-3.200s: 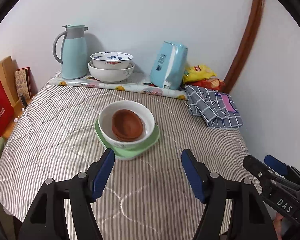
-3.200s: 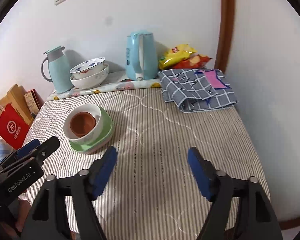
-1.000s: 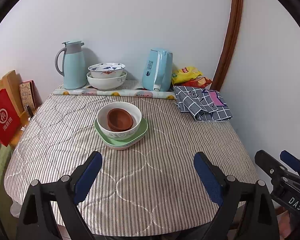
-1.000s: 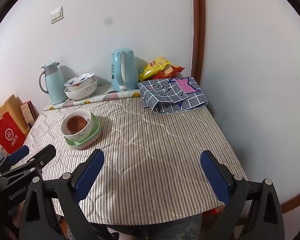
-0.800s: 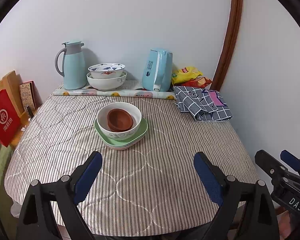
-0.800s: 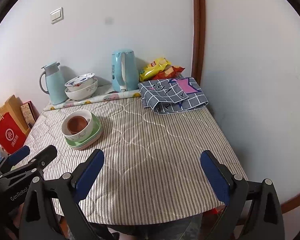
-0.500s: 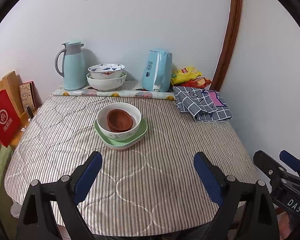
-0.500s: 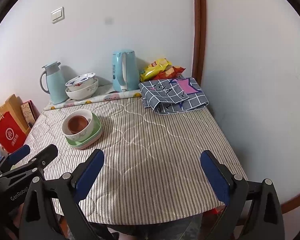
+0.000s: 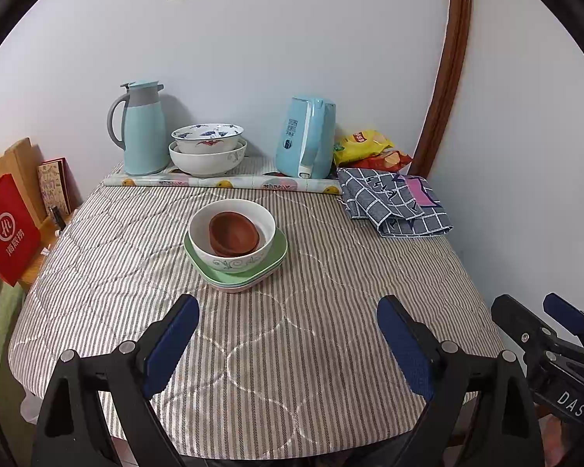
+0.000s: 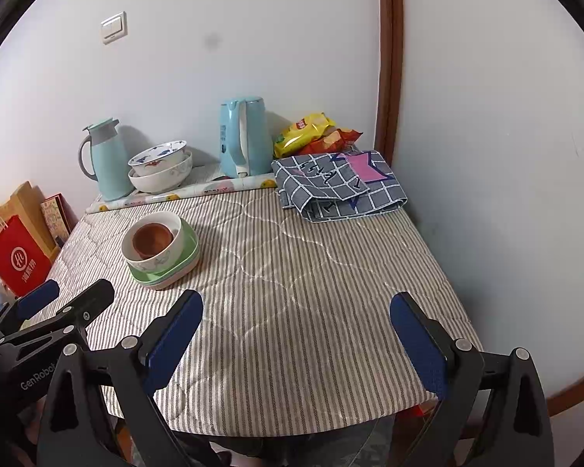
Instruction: Organize plates and bowls
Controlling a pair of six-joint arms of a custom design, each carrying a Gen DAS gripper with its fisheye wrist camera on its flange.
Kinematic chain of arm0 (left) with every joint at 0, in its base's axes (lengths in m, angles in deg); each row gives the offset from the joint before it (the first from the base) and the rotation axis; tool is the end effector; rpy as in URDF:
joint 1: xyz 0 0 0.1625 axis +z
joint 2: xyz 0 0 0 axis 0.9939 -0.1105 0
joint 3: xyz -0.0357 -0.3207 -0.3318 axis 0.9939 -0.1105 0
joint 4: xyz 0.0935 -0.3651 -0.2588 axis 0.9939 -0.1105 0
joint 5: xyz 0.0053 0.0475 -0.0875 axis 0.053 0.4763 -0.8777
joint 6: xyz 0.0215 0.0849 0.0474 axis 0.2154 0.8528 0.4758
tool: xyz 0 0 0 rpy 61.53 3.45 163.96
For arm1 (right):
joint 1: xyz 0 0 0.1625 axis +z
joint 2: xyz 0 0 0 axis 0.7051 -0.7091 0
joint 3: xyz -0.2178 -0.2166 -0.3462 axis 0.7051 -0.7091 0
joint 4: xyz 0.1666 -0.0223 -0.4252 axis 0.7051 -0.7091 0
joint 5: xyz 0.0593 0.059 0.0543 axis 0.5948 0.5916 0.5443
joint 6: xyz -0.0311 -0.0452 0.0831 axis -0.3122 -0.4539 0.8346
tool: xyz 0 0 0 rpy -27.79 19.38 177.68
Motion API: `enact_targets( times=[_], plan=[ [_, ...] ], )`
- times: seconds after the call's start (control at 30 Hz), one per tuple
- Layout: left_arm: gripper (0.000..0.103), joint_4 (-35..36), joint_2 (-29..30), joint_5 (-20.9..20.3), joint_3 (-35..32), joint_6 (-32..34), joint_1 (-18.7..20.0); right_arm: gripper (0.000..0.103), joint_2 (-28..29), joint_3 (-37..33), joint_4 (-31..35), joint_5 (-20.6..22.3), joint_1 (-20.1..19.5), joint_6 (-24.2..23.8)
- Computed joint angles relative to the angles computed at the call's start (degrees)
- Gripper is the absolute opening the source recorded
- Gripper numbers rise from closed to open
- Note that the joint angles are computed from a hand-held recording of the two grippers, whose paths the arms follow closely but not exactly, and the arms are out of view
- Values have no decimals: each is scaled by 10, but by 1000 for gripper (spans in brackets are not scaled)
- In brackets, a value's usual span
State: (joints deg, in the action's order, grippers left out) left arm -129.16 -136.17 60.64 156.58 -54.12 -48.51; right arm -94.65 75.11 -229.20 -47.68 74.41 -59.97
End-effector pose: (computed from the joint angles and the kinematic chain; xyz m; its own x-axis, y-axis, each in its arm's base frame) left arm -0.1392 -0.3735 0.2052 -0.7526 -0.3087 -0.5817 0.3012 0.6241 -0.7209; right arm 0.2978 -0.3950 0.0598 -0.7194 -0.1947 0.6668 -0.5883 0.6812 -0.4358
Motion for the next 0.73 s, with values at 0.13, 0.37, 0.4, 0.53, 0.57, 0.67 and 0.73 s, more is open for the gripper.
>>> enact_targets(
  times=[0.13,0.37,0.4,0.53,0.57,0.67,0.73],
  plan=[
    [93,3,-3,0,0,-2,-1,96,1,1,-3,2,0,-2],
    [93,1,-4,0,1,1,-1,96,0,3,-6,3,0,-5],
    [93,2,-5,0,1,1,-1,96,1,3,-6,3,0,-5],
    [93,1,-5,0,1,2,-1,96,-2,4,-6,4,0,-7],
    [93,1,-5,1,1,2,-1,96,-2,4,-6,4,0,-7],
    [93,-8,-1,1,1,6,-1,96,-2,4,-6,4,0,-8],
    [93,-22,6,2,0,16,2,96,-1,3,-6,3,0,-8]
  ],
)
